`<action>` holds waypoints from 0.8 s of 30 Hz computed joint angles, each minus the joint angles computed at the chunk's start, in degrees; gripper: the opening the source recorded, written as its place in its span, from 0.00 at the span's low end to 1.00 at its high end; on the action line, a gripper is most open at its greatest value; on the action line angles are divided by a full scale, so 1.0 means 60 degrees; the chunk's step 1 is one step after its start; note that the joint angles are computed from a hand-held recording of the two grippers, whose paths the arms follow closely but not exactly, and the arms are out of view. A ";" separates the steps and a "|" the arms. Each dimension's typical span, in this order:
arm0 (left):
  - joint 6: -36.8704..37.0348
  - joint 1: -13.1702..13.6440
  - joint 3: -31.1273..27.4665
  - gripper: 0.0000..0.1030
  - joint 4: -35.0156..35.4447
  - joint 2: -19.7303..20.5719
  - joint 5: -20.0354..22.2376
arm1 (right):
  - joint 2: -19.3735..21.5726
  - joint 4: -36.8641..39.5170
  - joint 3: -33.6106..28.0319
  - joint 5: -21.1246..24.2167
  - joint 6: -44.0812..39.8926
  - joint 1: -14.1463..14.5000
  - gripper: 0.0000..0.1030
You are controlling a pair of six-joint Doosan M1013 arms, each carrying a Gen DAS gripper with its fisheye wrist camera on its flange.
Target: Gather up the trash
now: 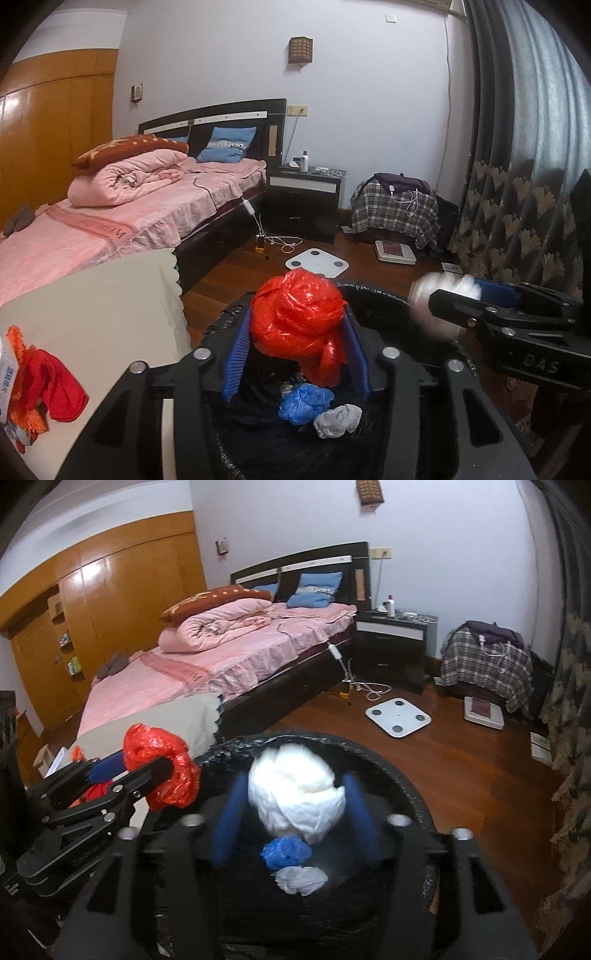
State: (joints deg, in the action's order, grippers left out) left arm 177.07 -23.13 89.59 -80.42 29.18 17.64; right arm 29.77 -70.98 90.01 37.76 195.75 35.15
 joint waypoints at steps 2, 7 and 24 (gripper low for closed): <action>-0.0157 0.0016 -0.0018 0.60 0.0118 0.0011 0.0005 | -0.0011 -0.0094 0.0018 0.0231 0.0154 0.0028 0.78; 0.0405 0.0105 0.0147 0.68 -0.0510 -0.0085 -0.0299 | -0.0048 -0.0377 0.0034 0.0383 0.0590 0.0060 0.92; 0.4594 0.0965 0.1065 0.75 -0.5102 -0.0718 -0.1918 | 0.0665 0.0233 -0.1386 -0.0733 -0.1290 0.0238 0.94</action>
